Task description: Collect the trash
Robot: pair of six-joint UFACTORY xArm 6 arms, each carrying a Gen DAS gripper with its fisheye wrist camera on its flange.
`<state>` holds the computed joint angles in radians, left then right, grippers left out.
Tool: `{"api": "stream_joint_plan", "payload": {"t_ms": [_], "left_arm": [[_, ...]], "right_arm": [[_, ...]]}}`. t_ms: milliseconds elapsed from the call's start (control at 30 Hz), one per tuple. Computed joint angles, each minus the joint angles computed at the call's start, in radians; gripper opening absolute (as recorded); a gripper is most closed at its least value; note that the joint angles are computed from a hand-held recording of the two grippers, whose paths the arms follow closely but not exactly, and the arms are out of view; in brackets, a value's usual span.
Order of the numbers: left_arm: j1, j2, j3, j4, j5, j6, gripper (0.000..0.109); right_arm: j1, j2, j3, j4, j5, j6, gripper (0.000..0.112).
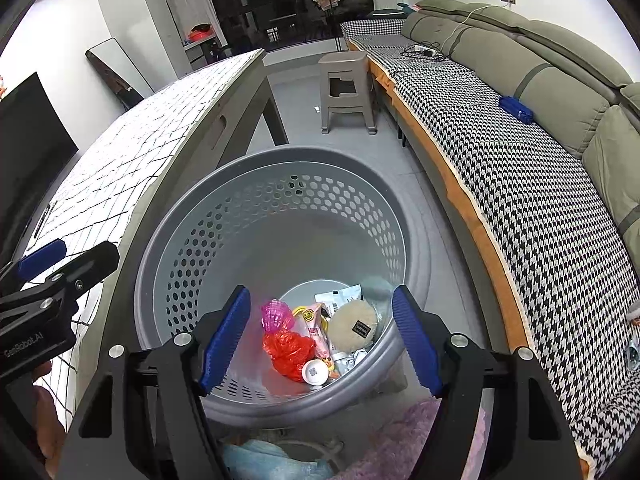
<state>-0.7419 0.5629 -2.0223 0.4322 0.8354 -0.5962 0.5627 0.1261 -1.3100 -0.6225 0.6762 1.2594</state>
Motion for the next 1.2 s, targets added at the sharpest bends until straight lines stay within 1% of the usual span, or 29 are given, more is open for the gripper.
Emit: {"api": "stream_joint_plan", "payload": {"t_ms": [500, 1200], "left_arm": [[-0.008, -0.006, 0.008, 0.040, -0.001, -0.013, 0.097], [-0.008, -0.006, 0.014, 0.032, 0.004, -0.016, 0.097]], "right_arm": [[0.002, -0.008, 0.010, -0.012, -0.004, 0.016, 0.071], [0.002, -0.014, 0.023, -0.015, -0.009, 0.024, 0.071]]}}
